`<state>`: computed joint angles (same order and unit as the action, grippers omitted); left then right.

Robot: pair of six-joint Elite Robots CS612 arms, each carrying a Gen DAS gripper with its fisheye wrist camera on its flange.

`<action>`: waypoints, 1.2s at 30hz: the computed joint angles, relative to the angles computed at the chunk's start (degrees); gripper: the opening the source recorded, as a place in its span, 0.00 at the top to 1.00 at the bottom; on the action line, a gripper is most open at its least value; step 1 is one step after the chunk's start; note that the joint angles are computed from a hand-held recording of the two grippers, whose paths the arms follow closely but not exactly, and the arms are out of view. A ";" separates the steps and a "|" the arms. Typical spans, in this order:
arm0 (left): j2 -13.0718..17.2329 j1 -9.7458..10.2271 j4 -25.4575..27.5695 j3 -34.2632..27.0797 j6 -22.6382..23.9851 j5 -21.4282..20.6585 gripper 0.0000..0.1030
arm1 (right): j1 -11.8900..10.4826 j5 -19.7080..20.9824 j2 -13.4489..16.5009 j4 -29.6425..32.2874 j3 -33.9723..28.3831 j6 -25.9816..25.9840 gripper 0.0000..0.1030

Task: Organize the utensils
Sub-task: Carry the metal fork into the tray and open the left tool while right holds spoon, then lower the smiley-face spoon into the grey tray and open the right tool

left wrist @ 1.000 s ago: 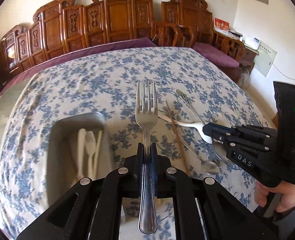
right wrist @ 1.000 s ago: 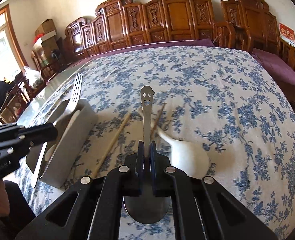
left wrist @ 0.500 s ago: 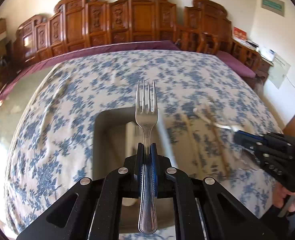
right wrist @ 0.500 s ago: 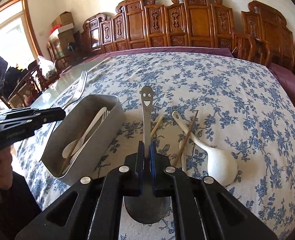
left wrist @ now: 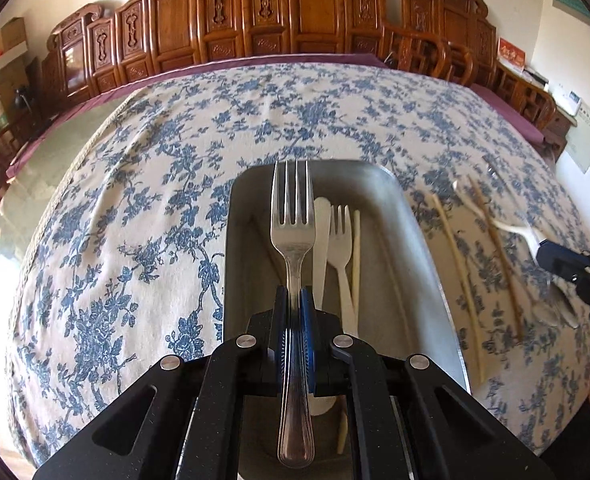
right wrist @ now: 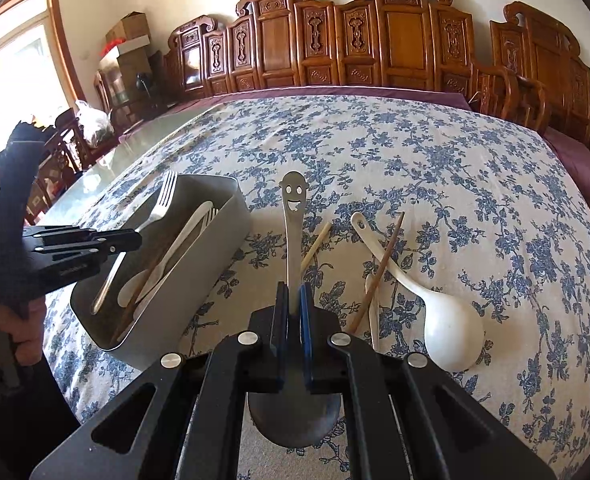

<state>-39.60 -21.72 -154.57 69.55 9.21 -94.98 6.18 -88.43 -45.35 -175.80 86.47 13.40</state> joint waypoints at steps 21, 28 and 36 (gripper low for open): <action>0.32 -0.50 1.63 -0.31 0.96 2.00 0.94 | 0.03 0.67 -0.18 0.32 0.19 0.05 0.93; -0.48 -0.04 -0.73 0.56 0.89 0.42 0.94 | 0.46 1.02 -0.36 0.11 0.01 0.65 0.93; -1.45 0.92 -3.51 1.24 0.65 -2.38 0.94 | 2.31 0.58 0.28 2.19 -3.37 -0.77 0.93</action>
<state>-41.05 -20.80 -158.08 70.79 9.86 -97.36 8.48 -87.86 -45.07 -173.61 83.10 12.63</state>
